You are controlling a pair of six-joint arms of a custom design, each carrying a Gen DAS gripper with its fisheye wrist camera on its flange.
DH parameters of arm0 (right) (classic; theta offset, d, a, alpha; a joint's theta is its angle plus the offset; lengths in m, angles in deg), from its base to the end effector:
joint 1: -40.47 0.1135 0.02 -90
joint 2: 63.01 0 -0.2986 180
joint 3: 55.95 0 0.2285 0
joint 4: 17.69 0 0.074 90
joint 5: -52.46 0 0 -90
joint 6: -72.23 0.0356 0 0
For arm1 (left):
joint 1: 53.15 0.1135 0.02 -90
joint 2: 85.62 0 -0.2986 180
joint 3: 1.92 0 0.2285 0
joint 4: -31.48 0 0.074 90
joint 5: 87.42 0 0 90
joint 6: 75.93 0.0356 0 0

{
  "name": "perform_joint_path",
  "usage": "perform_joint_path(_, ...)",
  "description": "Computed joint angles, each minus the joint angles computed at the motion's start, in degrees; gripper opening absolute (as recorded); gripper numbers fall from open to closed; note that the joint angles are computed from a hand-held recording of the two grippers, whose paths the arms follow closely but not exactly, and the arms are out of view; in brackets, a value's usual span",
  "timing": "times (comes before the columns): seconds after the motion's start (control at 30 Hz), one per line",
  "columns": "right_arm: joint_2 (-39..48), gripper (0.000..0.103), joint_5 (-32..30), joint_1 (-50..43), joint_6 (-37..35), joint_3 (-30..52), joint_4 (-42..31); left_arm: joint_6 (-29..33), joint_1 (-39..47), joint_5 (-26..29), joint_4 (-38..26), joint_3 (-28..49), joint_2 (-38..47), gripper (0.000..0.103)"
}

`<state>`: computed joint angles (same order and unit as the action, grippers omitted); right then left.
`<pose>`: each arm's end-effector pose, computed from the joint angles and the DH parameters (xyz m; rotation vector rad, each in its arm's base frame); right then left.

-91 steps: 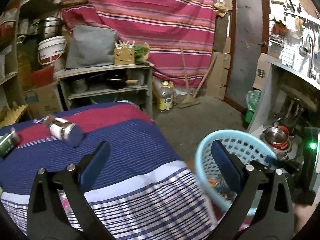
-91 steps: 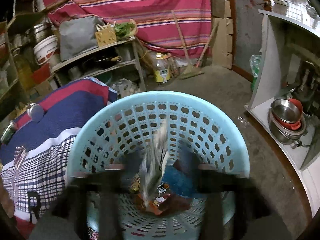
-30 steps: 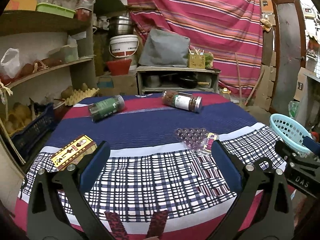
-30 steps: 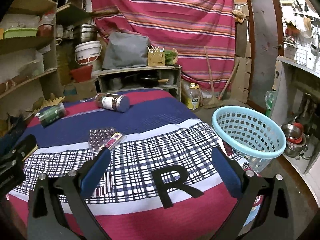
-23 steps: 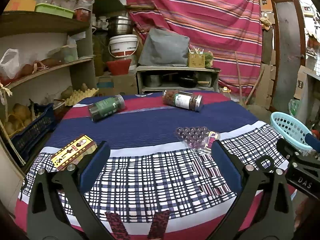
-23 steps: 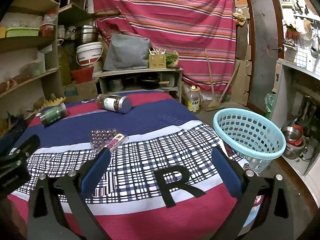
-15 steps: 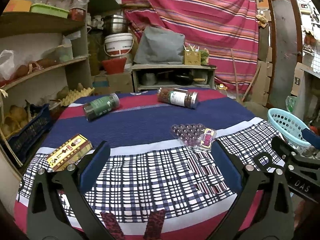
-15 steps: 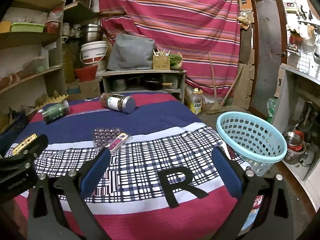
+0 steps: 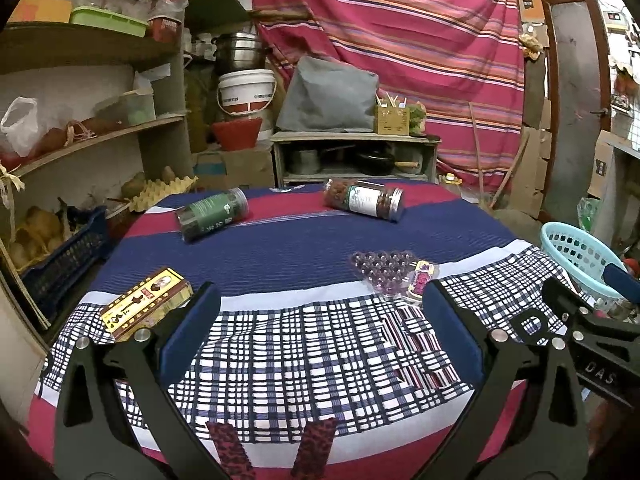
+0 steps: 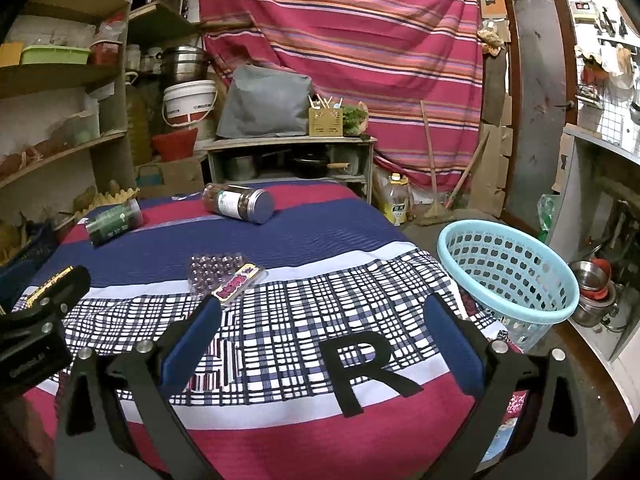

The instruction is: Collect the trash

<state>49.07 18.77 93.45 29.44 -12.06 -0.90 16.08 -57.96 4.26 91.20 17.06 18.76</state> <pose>0.1896 0.2022 0.1048 0.2720 2.0040 -0.1485 0.2104 -0.0188 0.1275 0.1387 2.0145 -0.0606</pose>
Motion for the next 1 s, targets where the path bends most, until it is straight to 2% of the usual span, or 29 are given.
perform_joint_path(0.23, -0.2, 0.098, 0.1, 0.0, -1.0, -0.3, 0.7, -0.5, 1.5, 1.3, -1.7, 0.3, -1.2, 0.098)
perform_joint_path(0.57, 0.0, 0.098, 0.1, 0.2, -1.5, -0.2, 1.3, -0.4, 0.8, 0.0, -0.1, -0.3, -0.7, 0.098)
perform_joint_path(1.0, 0.2, 0.098, 0.2, 0.4, -1.3, 0.1, 1.1, -0.5, 0.7, -0.3, -1.7, 0.0, -1.7, 0.098)
